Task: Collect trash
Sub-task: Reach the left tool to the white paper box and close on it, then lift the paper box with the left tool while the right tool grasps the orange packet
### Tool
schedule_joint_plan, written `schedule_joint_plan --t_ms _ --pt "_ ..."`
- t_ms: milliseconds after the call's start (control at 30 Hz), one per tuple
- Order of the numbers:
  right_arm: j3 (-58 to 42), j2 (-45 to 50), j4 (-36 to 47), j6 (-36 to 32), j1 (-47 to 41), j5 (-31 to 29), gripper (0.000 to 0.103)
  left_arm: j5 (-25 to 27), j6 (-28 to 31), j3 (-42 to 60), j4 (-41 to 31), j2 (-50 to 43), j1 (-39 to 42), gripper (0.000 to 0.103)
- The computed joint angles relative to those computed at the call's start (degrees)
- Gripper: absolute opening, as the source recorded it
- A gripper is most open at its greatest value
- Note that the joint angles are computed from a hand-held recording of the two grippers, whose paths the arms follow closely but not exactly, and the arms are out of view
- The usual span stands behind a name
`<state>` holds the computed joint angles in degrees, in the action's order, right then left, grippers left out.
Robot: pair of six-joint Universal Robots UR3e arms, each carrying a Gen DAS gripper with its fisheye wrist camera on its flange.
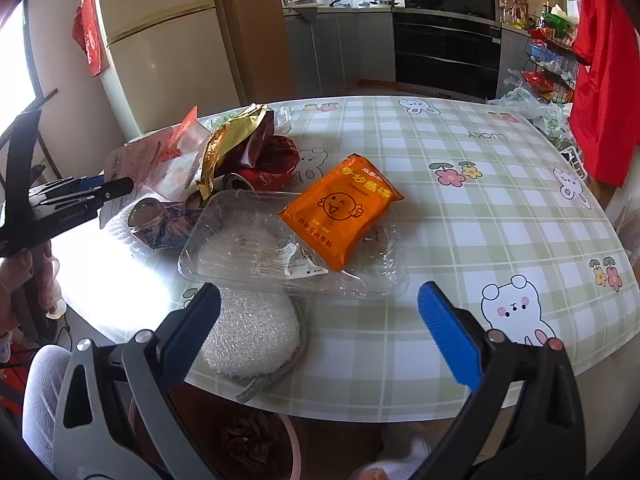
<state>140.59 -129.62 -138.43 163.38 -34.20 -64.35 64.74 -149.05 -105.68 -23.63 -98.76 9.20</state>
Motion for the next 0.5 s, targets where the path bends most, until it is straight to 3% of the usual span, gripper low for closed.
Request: schedule_joint_plan --t_ms 100,133,233,500 --pt "-0.6 1.2 -0.9 0.7 1.5 -0.9 0.097 -3.4 1.1 1.2 -4.7 1.5 2.4 0.025" --pt "-0.9 1.5 -1.1 0.8 1.8 -1.0 0.097 -3.5 1.4 1.2 -4.9 1.8 2.9 0.017" --pt "-1.7 2.7 -1.6 1.8 3.7 -2.2 0.097 -3.5 0.3 -0.4 -2.0 2.9 4.4 0.006" --pt "-3.1 5.1 -2.7 1.9 3.9 -3.8 0.097 -8.6 -5.1 -1.2 0.4 4.4 12.8 0.002"
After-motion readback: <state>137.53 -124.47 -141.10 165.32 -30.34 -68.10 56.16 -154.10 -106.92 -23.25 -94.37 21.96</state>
